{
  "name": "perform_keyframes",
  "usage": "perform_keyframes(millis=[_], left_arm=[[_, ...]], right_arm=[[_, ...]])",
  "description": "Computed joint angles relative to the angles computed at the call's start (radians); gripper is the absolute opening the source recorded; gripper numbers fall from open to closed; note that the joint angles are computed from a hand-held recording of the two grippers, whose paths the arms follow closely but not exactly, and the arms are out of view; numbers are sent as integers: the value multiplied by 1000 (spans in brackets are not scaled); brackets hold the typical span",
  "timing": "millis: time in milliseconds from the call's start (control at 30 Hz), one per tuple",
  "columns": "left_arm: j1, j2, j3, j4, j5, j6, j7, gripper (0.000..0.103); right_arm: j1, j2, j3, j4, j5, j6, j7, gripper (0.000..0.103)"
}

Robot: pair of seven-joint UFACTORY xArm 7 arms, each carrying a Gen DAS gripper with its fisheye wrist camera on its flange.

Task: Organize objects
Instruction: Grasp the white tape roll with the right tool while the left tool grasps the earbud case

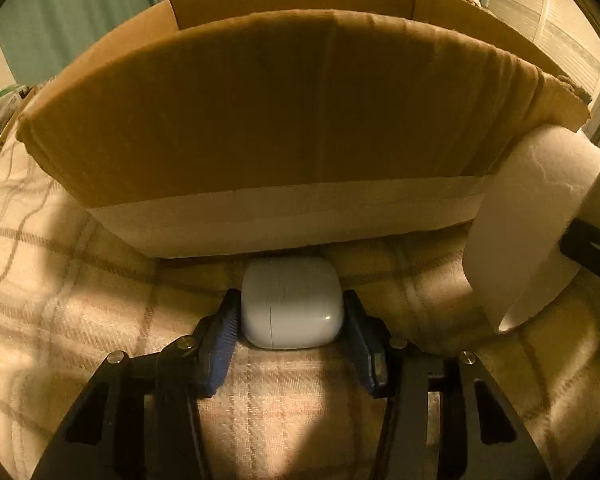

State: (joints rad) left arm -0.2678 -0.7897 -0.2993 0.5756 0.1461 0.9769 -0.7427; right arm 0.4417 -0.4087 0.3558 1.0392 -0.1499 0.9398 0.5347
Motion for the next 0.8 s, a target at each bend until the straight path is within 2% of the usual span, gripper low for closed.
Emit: perform_keyframes(millis=[100, 367, 567, 800], left_arm=[[-10, -36, 3, -11, -9, 2, -2, 51], [-29, -178, -12, -13, -48, 112, -28, 51], [-35, -269, -42, 20, -61, 215, -35, 51], [-24, -315, -75, 95, -67, 267, -39, 51]], right_arm=[[-2, -11, 3, -9, -8, -8, 7, 8], [-10, -72, 22, -34, -27, -29, 31, 8], [-12, -131, 43, -35, -29, -14, 47, 8], [-17, -222, 55, -30, -4, 20, 46, 8]])
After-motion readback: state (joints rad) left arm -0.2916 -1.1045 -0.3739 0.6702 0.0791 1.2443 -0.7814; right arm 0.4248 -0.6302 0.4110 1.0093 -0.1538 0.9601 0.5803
